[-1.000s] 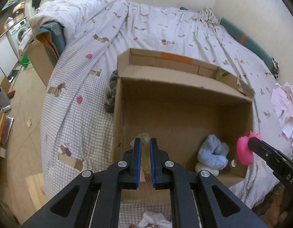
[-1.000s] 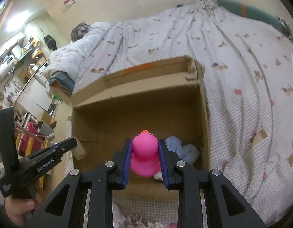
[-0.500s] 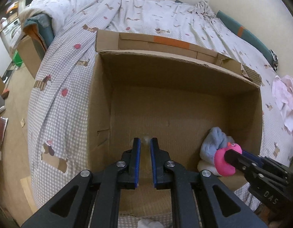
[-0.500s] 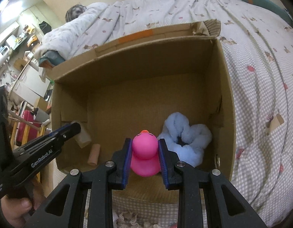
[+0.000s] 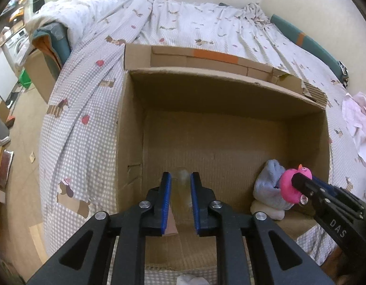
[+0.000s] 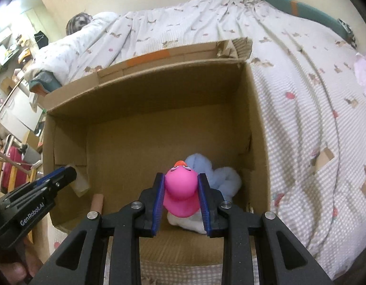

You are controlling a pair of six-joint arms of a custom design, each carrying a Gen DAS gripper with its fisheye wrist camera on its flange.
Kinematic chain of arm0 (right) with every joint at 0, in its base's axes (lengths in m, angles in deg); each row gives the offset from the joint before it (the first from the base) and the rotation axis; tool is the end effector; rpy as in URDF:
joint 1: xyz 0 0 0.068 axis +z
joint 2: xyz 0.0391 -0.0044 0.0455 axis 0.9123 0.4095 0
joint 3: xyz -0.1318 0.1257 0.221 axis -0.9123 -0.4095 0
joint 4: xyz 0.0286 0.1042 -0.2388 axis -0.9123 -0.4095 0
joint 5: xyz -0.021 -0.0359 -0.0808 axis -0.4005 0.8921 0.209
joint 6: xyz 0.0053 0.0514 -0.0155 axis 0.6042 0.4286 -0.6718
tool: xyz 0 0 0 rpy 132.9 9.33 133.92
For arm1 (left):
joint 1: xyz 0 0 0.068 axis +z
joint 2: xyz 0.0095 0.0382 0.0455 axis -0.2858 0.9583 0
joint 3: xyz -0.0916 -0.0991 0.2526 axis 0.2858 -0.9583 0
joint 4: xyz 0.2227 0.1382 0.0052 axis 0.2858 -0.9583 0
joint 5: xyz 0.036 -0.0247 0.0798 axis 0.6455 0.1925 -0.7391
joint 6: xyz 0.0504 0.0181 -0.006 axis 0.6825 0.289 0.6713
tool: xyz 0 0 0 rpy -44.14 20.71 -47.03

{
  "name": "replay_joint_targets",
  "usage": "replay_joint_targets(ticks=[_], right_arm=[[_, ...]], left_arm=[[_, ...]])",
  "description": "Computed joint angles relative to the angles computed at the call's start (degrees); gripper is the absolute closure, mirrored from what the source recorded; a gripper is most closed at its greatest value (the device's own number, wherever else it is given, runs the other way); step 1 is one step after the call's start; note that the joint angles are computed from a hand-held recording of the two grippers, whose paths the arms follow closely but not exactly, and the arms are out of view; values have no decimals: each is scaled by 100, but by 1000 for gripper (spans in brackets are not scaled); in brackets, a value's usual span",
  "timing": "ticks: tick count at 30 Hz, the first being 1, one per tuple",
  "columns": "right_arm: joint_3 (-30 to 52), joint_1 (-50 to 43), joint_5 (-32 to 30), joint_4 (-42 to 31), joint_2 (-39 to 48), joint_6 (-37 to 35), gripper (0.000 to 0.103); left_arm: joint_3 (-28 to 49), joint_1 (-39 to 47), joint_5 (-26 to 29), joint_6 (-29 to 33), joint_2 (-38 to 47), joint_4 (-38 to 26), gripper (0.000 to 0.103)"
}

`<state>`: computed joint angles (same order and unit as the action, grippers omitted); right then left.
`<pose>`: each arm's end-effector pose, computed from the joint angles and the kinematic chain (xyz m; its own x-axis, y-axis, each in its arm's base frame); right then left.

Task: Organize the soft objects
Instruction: 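Carry the pink duck with the right gripper over the box beside the scrunchie, then open the right gripper to release the pink duck into the box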

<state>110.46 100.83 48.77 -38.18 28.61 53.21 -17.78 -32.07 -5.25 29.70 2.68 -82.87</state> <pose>0.2136 0.1479 0.1786 -0.8646 -0.1058 -0.4913 -0.2225 0.9571 0.1854 0.2017 -0.0495 0.1923 -0.8315 -0.2425 -0.4999 -0.2284 0.9694 -0.0903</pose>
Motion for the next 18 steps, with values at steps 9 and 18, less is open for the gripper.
replay_joint_targets(ticks=[9, 18], right_arm=[[8, -289, -414, -48, -64, -167, 70], [-121, -180, -29, -171, -459, 179, 15]], left_arm=[[87, -30, -74, -205, -295, -226, 21], [164, -435, -615, -248, -607, -422, 21]])
